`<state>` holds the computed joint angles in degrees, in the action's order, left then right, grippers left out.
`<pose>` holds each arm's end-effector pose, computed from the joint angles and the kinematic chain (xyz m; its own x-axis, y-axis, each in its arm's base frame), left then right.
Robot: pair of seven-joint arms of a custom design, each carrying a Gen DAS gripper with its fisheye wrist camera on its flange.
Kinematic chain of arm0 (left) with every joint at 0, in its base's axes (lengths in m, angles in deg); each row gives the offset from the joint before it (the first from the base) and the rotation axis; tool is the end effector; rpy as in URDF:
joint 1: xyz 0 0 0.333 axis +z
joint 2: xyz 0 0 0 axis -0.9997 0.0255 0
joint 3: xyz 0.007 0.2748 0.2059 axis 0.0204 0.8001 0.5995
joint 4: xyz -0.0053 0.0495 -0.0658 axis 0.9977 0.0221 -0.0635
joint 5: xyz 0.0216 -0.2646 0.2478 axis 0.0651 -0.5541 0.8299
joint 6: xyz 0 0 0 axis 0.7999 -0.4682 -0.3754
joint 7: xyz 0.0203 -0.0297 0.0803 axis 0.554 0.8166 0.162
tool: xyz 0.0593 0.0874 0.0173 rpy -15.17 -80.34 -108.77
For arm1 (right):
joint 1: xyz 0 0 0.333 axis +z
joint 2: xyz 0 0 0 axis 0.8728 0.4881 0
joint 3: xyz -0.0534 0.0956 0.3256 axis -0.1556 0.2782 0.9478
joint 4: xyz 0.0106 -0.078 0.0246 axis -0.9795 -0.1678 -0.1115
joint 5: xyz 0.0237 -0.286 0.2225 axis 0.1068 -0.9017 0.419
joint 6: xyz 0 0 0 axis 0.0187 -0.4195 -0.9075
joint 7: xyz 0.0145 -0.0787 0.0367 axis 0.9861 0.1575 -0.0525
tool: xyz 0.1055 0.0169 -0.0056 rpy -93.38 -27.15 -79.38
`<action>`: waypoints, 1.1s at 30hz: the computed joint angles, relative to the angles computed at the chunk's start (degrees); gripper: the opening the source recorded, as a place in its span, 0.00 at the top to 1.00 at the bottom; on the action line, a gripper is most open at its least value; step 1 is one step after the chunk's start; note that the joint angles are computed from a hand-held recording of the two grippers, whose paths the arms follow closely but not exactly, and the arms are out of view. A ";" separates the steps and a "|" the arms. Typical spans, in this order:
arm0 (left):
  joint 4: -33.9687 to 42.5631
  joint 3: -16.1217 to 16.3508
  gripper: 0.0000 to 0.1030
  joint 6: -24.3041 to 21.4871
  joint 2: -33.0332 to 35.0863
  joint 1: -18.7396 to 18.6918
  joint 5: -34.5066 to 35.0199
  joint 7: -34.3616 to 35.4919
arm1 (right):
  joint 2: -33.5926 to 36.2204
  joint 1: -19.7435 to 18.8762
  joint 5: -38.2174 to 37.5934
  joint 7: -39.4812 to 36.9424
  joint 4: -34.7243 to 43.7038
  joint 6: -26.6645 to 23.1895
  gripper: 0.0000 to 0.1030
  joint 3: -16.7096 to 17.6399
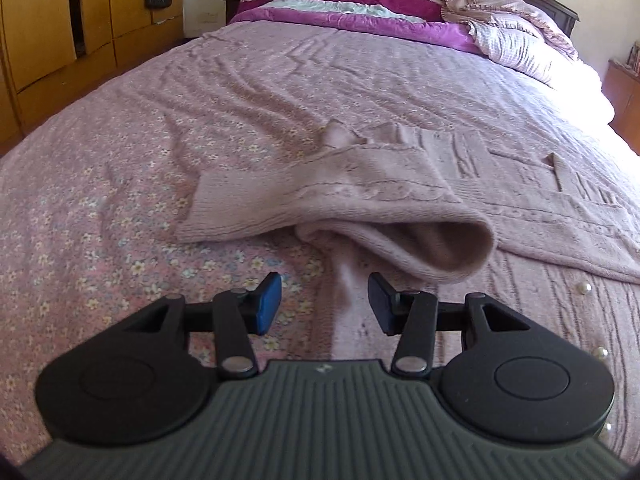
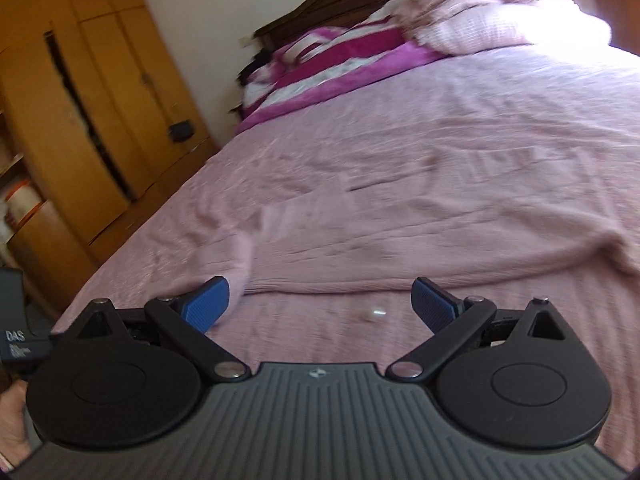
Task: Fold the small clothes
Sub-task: 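Lay the sleeve across the cardigan body with the left tool and open, then grasp the cardigan edge with the right tool and fold it over the sleeves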
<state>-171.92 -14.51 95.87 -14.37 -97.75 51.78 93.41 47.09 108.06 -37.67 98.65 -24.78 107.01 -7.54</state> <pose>0.7192 -0.2302 0.4132 -0.2492 -0.9650 0.0815 -0.6849 0.1161 -0.7194 0.6250 0.1982 0.4434 -0.1741 -0.8939 -0.4130 -0.4578 0.4448 -0.7698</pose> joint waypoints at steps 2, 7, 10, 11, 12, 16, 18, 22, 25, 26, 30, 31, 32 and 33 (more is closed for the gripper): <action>0.09 1.01 0.52 0.69 0.36 -0.52 0.47 -0.51 | 1.10 -5.07 -2.46 0.45 3.89 -2.10 0.02 4.91; 1.04 -1.54 0.52 0.34 1.89 1.77 -1.35 0.29 | 5.71 -12.60 -7.78 3.40 13.93 -8.74 0.02 11.09; 0.83 -2.23 0.52 1.98 2.36 2.43 -1.92 1.01 | 8.84 -18.88 -9.87 3.82 20.94 -12.09 0.02 17.57; 0.67 -2.44 0.52 2.57 2.44 2.60 -2.08 1.17 | 10.06 -20.69 -10.42 4.08 23.49 -13.28 0.03 19.50; 0.54 -2.75 0.52 3.19 2.58 2.88 -2.25 1.38 | 11.97 -22.00 -11.16 4.87 27.05 -15.06 0.03 20.63; -0.35 -4.05 0.52 6.47 3.20 4.01 -3.06 1.62 | 19.18 -23.41 -15.46 10.58 39.66 -22.82 0.14 19.98; -0.82 -4.32 0.52 7.65 3.50 4.33 -3.08 1.57 | 22.02 -23.60 -17.60 13.96 44.44 -26.40 0.19 19.15; -2.11 -1.83 0.49 10.52 3.43 2.61 -2.13 0.10 | 26.61 -25.41 -20.14 18.33 51.66 -30.03 0.26 20.75; -2.92 3.81 0.47 13.05 3.25 -1.59 -0.23 -2.24 | 27.45 -28.28 -19.13 17.88 51.69 -26.70 0.31 26.51; -3.23 5.64 0.46 13.92 3.23 -2.95 0.36 -3.07 | 27.73 -28.70 -19.44 18.56 52.03 -26.50 0.37 27.24; -4.15 10.35 0.46 16.24 3.12 -6.34 1.90 -5.63 | 29.43 -29.71 -23.35 20.26 56.11 -30.54 0.84 28.20; -4.21 10.45 0.46 16.49 3.16 -6.38 2.17 -5.89 | 30.52 -29.32 -25.07 21.06 58.33 -31.68 0.89 27.21; -4.27 10.27 0.46 16.69 3.19 -6.17 2.39 -6.08 | 30.50 -28.96 -26.55 21.10 58.55 -31.63 0.90 26.70; -4.32 9.83 0.46 16.82 3.20 -5.77 2.57 -6.20 | 30.46 -28.45 -28.06 21.28 58.80 -31.40 0.90 25.93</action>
